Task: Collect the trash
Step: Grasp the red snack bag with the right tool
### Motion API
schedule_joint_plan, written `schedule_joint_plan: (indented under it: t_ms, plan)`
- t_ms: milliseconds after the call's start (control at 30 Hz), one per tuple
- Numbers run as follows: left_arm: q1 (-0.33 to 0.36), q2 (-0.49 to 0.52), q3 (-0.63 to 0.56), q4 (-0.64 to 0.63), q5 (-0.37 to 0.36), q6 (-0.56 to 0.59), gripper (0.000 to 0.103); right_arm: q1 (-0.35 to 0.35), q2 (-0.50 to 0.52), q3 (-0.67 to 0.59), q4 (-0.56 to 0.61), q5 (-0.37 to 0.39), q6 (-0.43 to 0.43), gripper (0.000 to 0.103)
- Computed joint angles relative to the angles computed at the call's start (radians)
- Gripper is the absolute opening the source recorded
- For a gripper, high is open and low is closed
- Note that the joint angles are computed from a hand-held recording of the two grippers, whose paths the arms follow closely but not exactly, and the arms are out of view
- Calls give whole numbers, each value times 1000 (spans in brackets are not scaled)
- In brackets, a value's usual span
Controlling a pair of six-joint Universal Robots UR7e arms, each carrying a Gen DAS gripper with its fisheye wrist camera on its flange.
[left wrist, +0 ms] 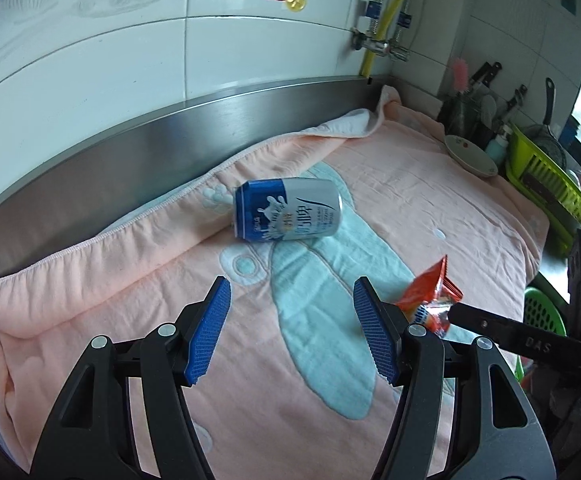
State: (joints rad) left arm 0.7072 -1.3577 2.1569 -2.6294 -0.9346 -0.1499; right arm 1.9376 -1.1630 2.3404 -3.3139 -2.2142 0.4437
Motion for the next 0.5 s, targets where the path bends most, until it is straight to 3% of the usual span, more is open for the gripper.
schedule_joint_plan:
  t_ms: [267,400,500]
  plan:
    - [40,38,-35,-20,-3,48,64,-43,76,-73,34,18,95,75]
    - [60,61,-54,-22,-3,68,64,-46,104,-95,49,14,105,68]
    - [75,87,-79,-12,4,66,65,-33,119,-117,81,-25,88,57]
